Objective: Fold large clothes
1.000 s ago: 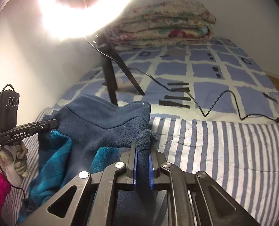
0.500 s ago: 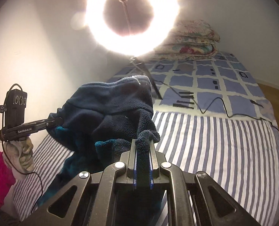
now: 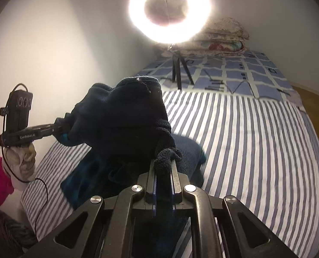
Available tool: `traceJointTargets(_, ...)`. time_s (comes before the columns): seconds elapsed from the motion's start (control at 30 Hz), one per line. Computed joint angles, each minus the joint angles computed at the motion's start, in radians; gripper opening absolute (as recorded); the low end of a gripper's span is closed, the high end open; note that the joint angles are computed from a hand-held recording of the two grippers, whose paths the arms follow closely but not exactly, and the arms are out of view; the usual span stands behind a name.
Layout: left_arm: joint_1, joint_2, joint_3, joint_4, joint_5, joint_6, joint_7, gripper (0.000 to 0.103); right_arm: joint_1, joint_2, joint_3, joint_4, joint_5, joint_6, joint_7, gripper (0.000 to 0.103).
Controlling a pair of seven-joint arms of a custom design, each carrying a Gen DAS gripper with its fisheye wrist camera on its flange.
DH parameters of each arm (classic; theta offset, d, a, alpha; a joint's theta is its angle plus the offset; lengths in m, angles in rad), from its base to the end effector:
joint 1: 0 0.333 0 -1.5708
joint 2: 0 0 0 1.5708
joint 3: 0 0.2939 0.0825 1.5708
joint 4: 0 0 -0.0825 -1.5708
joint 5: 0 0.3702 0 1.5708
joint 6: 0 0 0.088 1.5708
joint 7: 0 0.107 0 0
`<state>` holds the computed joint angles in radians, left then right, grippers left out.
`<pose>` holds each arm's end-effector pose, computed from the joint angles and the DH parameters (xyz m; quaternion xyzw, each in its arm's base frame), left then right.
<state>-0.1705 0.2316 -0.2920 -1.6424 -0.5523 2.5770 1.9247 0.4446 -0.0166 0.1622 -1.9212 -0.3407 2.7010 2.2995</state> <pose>0.6023 -0.2690 0.5464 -0.4957 0.7645 -0.4102 0.0381 0.4794 0.3473 0.5710 -0.6872 0.6048 -0.1713 0.3643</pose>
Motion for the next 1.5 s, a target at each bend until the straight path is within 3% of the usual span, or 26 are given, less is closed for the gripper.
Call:
traceJointTargets(0.3, -0.029, -0.146, 0.024, -0.255, -0.002, 0.024, -0.014, 0.01, 0.024, -0.092, 0.057, -0.149, -0.08, -0.019, 0.123, 0.007)
traceJointTargets(0.4, -0.038, -0.198, 0.035, -0.314, -0.023, 0.009, 0.002, 0.012, 0.032, -0.114, 0.079, -0.154, -0.122, -0.081, 0.124, 0.009)
traceJointTargets(0.53, -0.053, -0.294, 0.065, -0.398, -0.043, -0.016, 0.029, 0.017, 0.049, -0.185, 0.076, -0.208, -0.037, -0.092, 0.065, 0.021)
traceJointTargets(0.6, -0.061, -0.332, 0.087, -0.421, -0.096, -0.042, 0.058, 0.017, 0.047, -0.241, 0.083, -0.254, -0.016, -0.065, 0.071, 0.025)
traceJointTargets(0.63, -0.064, -0.354, 0.098, -0.433, -0.119, -0.051, 0.07, 0.023, 0.044, -0.262, 0.086, -0.272, -0.003, -0.05, 0.073, 0.026)
traceJointTargets(0.7, -0.071, -0.387, 0.116, -0.453, -0.15, -0.047, 0.077, 0.045, 0.035, -0.306, 0.093, -0.303, 0.022, -0.023, 0.083, 0.033)
traceJointTargets(0.73, -0.073, -0.394, 0.127, -0.456, -0.181, -0.041, 0.072, 0.057, 0.031, -0.32, 0.093, -0.313, 0.041, -0.011, 0.089, 0.045)
traceJointTargets(0.77, -0.074, -0.392, 0.134, -0.453, -0.198, -0.039, 0.058, 0.058, 0.025, -0.325, 0.096, -0.319, 0.057, -0.003, 0.096, 0.054)
traceJointTargets(0.8, -0.072, -0.383, 0.142, -0.442, -0.217, -0.044, 0.041, 0.058, 0.013, -0.332, 0.1, -0.331, 0.067, 0.016, 0.118, 0.057)
traceJointTargets(0.87, -0.066, -0.359, 0.156, -0.417, -0.28, -0.065, 0.008, 0.058, 0.006, -0.332, 0.09, -0.352, 0.114, 0.061, 0.142, 0.057)
traceJointTargets(1.0, -0.036, -0.28, 0.153, -0.35, -0.343, -0.103, -0.043, 0.058, 0.05, -0.337, 0.023, -0.436, 0.289, 0.233, 0.119, 0.057)
traceJointTargets(1.07, -0.019, -0.224, 0.142, -0.312, -0.371, -0.133, -0.094, 0.058, 0.047, -0.323, 0.017, -0.434, 0.337, 0.246, 0.11, 0.057)
traceJointTargets(1.13, 0.001, -0.178, 0.127, -0.282, -0.402, -0.169, -0.121, 0.058, 0.055, -0.299, 0.002, -0.426, 0.388, 0.248, 0.096, 0.057)
traceJointTargets(1.2, 0.015, -0.141, 0.108, -0.256, -0.409, -0.199, -0.132, 0.043, 0.127, -0.248, -0.063, -0.409, 0.516, 0.269, 0.017, 0.055)
traceJointTargets(1.23, 0.017, -0.124, 0.099, -0.235, -0.381, -0.209, -0.144, 0.016, 0.149, -0.226, -0.081, -0.396, 0.57, 0.267, -0.022, 0.04)
traceJointTargets(1.27, 0.017, -0.117, 0.091, -0.223, -0.347, -0.212, -0.157, 0.011, 0.168, -0.204, -0.094, -0.382, 0.625, 0.262, -0.064, 0.018)
traceJointTargets(1.3, 0.017, -0.126, 0.082, -0.226, -0.333, -0.192, -0.151, 0.011, 0.167, -0.186, -0.087, -0.362, 0.644, 0.238, -0.079, 0.016)
traceJointTargets(1.4, 0.013, -0.156, 0.074, -0.232, -0.266, -0.158, -0.139, 0.01, 0.065, -0.194, 0.019, -0.32, 0.455, 0.144, 0.0, 0.009)
traceJointTargets(1.5, 0.002, -0.153, 0.076, -0.251, -0.139, -0.145, -0.208, 0.01, 0.032, -0.217, 0.062, -0.3, 0.345, 0.047, 0.047, 0.008)
